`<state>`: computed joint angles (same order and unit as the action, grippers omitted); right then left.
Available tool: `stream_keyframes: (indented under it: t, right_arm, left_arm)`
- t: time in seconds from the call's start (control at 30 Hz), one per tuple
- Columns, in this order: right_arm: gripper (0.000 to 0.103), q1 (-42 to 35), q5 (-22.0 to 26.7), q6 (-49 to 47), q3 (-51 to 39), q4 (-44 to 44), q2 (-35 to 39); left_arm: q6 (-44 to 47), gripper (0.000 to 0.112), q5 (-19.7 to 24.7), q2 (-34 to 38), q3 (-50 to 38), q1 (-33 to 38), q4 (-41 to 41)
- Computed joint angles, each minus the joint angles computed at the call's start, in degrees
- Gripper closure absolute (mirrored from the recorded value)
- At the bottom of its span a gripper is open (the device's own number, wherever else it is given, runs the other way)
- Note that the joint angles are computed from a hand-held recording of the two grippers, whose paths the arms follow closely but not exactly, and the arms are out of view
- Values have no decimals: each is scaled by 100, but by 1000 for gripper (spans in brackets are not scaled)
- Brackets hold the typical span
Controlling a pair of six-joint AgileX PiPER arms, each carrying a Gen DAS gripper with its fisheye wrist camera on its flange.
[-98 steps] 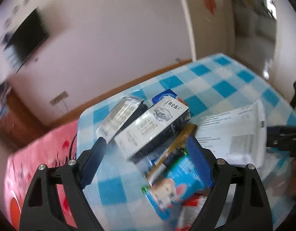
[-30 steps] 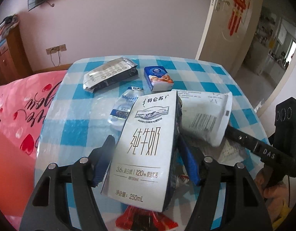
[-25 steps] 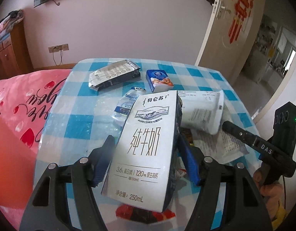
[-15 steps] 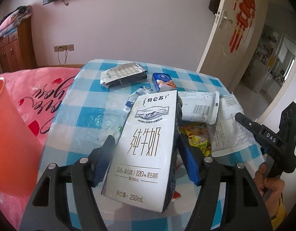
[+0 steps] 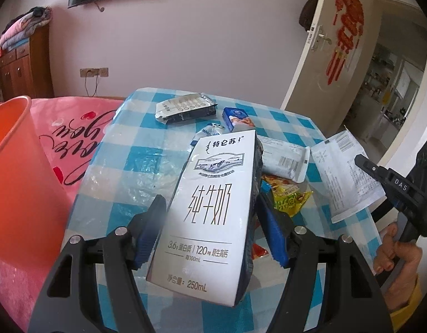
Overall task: Collect trash
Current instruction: 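Lift the milk carton with the left tool while the right tool lifts the packet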
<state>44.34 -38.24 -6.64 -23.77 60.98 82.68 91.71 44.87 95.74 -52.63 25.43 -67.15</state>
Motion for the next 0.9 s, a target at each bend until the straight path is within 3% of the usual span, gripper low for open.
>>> stream_keyframes:
  t: [0.2, 0.27, 0.3, 0.37, 0.4, 0.47, 0.53, 0.67, 0.9]
  right_arm:
    - [94, -159, 782, -380, -203, 224, 264]
    - [89, -172, 941, -732, -309, 790, 451]
    - [84, -144, 900, -1016, -339, 1191, 537]
    - [61, -99, 767, -1662, -426, 1929, 690]
    - [43, -94, 702, -1641, -386, 1968, 706]
    - [33, -159, 736, -1251, -273, 1567, 677]
    - [18, -111, 673, -1529, -411, 1752, 814]
    - [15, -192, 996, -1881, -846, 1777, 1375]
    - [12, -132, 744, -3819, -1692, 3381, 2084]
  left_arm:
    - [158, 45, 275, 75, 13, 204, 6]
    - [222, 45, 316, 93, 40, 262, 17]
    - [260, 45, 340, 109, 50, 298, 11]
    - [289, 45, 374, 148, 48, 357, 14]
    - [313, 45, 378, 165, 45, 384, 20]
    - [363, 45, 373, 188, 34, 423, 22]
    - [390, 45, 423, 209, 20, 467, 24]
    - [435, 45, 438, 230, 8, 490, -5]
    - [528, 45, 431, 188, 41, 501, -38]
